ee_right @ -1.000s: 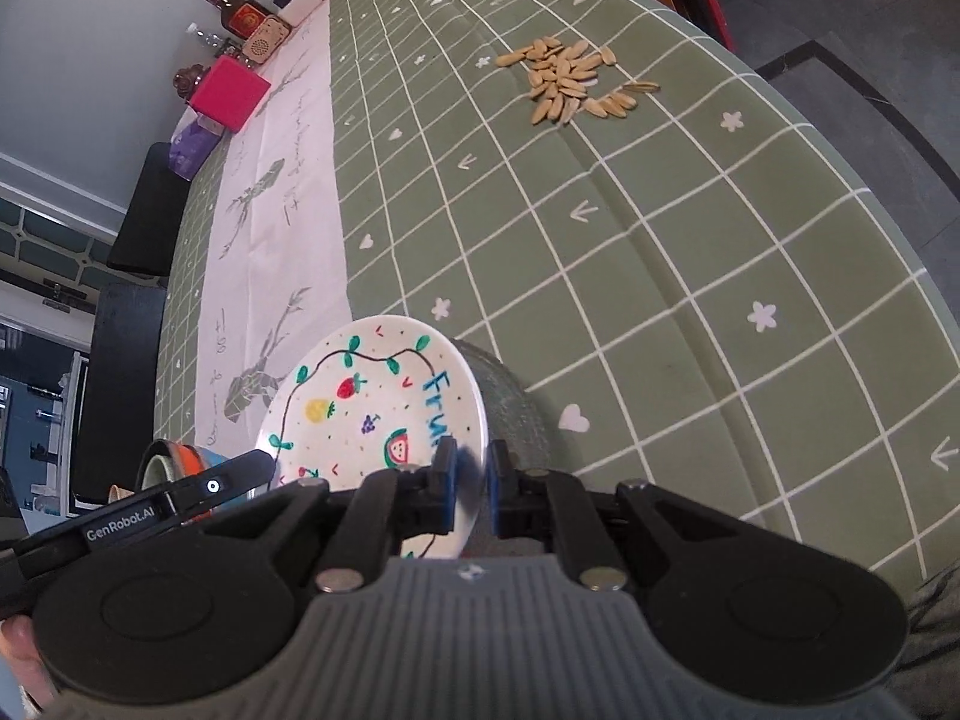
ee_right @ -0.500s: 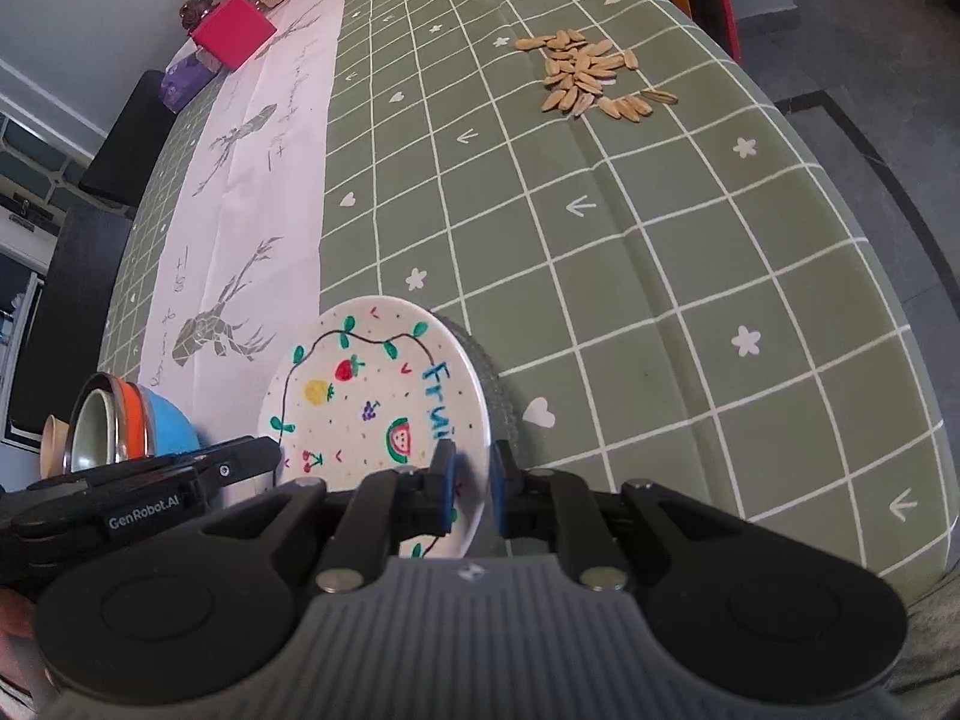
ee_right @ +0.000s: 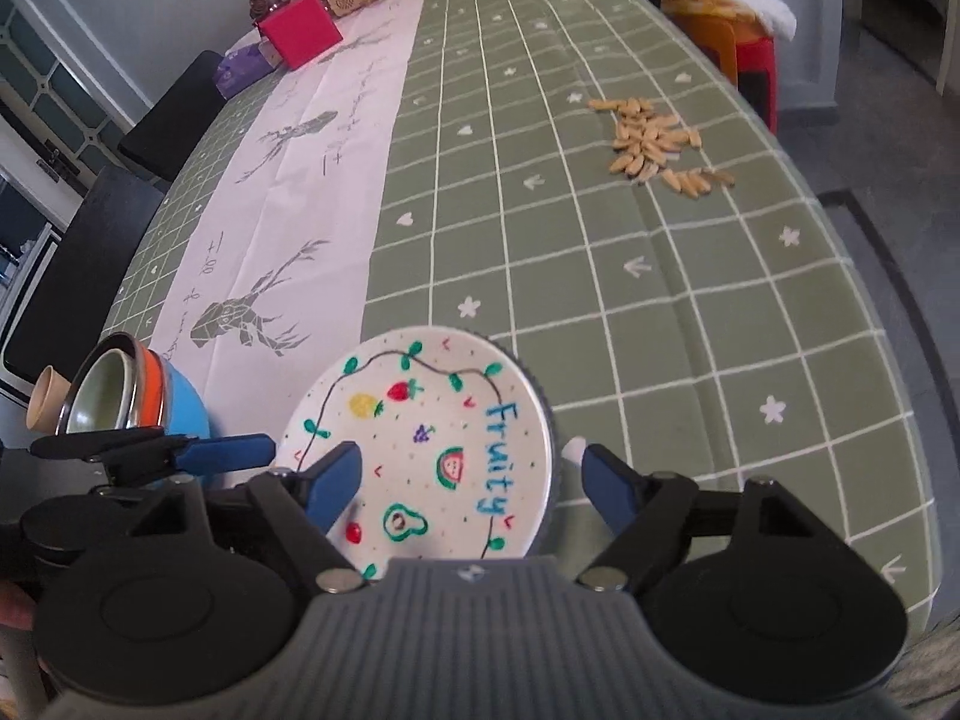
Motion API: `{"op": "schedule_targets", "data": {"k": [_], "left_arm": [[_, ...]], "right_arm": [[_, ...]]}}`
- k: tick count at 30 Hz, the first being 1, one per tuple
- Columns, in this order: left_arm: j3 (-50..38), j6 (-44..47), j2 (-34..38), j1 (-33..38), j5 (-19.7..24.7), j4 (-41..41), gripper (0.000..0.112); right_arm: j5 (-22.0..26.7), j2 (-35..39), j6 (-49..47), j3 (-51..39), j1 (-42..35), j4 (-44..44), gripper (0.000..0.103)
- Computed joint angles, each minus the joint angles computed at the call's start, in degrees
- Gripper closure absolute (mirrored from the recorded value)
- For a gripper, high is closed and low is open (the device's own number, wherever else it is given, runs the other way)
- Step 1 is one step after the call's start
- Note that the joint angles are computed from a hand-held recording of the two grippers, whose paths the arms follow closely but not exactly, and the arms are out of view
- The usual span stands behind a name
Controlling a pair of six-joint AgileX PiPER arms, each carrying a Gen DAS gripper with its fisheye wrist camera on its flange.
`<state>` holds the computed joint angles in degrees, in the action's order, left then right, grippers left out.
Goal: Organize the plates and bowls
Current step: 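Lower the Fruity plate and open both grippers, then move both grippers to the bowl stack and close on its rim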
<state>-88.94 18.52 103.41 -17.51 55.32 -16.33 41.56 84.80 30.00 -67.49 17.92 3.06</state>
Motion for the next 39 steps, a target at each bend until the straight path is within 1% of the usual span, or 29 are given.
{"op": "schedule_targets", "data": {"k": [5,8,9,11,12,13,15,17,18,21,22,25,26,28,31,33,37,39], "left_arm": [[1.44,0.56,-3.00,0.02,-0.76,-0.01,0.038],[1.91,2.74,-5.56,1.25,0.22,-2.04,0.037],[1.18,3.81,-6.13,1.98,2.07,-3.04,0.037],[-1.64,7.10,-6.84,4.85,7.76,-6.80,0.037],[-1.75,9.24,-7.99,6.78,9.02,-9.22,0.037],[-1.26,11.48,-9.53,8.82,9.29,-11.36,0.036],[0.54,14.40,-13.25,12.66,7.30,-13.76,0.034],[2.09,14.71,-15.90,16.46,4.27,-15.21,0.030],[1.92,14.17,-16.20,18.29,3.74,-15.76,0.030],[-0.82,12.37,-14.22,23.89,5.02,-17.69,0.029],[-0.82,11.83,-13.87,25.20,4.58,-17.42,0.029],[1.40,11.34,-13.39,28.70,0.71,-16.77,0.029],[1.75,12.06,-12.65,29.86,0.24,-17.15,0.029],[1.24,13.00,-10.59,32.09,1.64,-17.58,0.029],[1.87,13.44,-8.50,35.07,2.45,-18.18,0.029],[2.67,15.12,-7.69,36.76,2.83,-19.62,0.029],[3.94,21.51,-6.37,39.68,5.56,-25.65,0.029],[3.95,24.23,-5.32,40.20,7.32,-28.27,0.029]], "right_arm": [[-1.10,-1.39,-2.07,0.19,-2.09,3.76,0.023],[-2.24,-2.06,-2.78,0.24,-2.99,5.66,0.021],[-2.79,-2.14,-3.40,0.18,-3.33,7.15,0.020],[-4.16,-2.06,-5.54,0.05,-4.12,11.15,0.019],[-4.74,-1.74,-7.09,-0.30,-4.31,13.57,0.018],[-5.10,-1.31,-8.60,-0.73,-4.44,15.70,0.018],[-5.53,0.19,-11.26,-2.43,-3.99,19.67,0.017],[-5.40,2.40,-12.89,-4.82,-3.13,22.28,0.014],[-5.25,3.72,-13.82,-6.24,-2.59,23.63,0.014],[-4.17,8.11,-15.60,-11.25,-0.72,26.63,0.014],[-3.86,9.51,-15.94,-12.82,-0.15,27.62,0.013],[-1.78,14.63,-14.68,-18.92,1.60,29.75,0.012],[-0.10,16.75,-13.26,-21.90,2.22,29.33,0.012],[4.39,21.46,-11.09,-29.13,3.94,26.05,0.012],[7.84,26.77,-7.96,-37.62,7.17,18.56,0.012],[7.89,28.86,-7.03,-39.92,8.24,17.20,0.012],[8.30,31.73,-8.13,-40.61,7.93,22.43,0.012],[7.60,32.15,-8.43,-39.44,8.13,22.95,0.012]]}}
